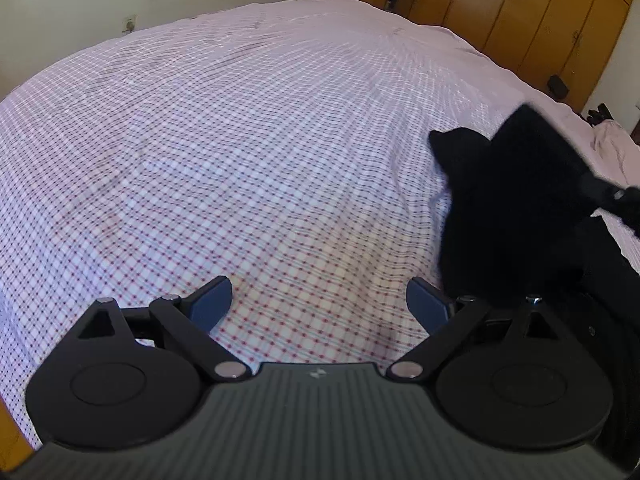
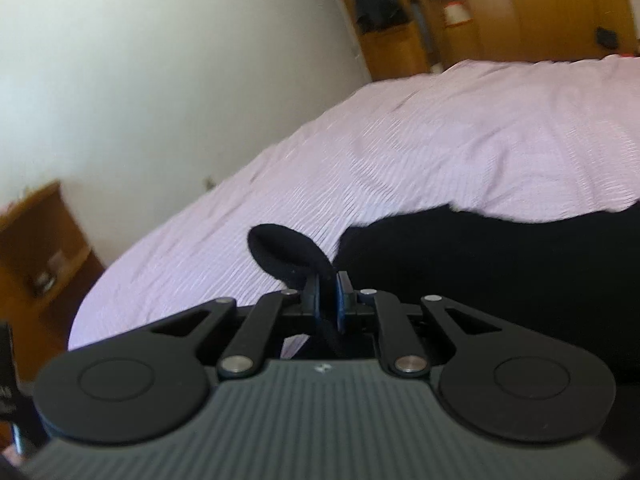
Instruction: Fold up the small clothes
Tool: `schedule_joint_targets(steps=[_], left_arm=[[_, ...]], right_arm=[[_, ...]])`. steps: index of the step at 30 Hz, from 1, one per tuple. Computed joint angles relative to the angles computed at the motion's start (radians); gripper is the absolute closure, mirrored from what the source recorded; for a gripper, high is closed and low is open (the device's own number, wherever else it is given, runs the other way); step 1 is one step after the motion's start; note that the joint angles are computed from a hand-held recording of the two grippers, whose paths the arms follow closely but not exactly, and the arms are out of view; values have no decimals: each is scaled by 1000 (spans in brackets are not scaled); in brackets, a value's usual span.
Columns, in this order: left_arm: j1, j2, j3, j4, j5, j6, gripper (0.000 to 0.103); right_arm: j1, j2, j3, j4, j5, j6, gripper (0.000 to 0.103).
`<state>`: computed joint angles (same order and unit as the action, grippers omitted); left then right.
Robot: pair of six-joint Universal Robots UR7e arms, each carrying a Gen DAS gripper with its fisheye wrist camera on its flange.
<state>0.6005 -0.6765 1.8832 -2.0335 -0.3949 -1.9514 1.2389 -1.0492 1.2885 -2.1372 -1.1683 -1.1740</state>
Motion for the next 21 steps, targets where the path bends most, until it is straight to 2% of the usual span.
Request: schedule_joint_targets(steps=[4,9,15,21], left_arm=[[7,18,-17,-66,6,82,7],[20,48,-56,-121,18,182,7],[33,89,-113,-205,31,328,7],[45,138,-190,-257,44,479,7]], right_arm=[[-19,15,-63,-20,52,58,92],[-44,38,-134,-66,69,118,92],[-79,76,-217,-131,50,196,92],[-116,134,-309,-206,-6,310,92]])
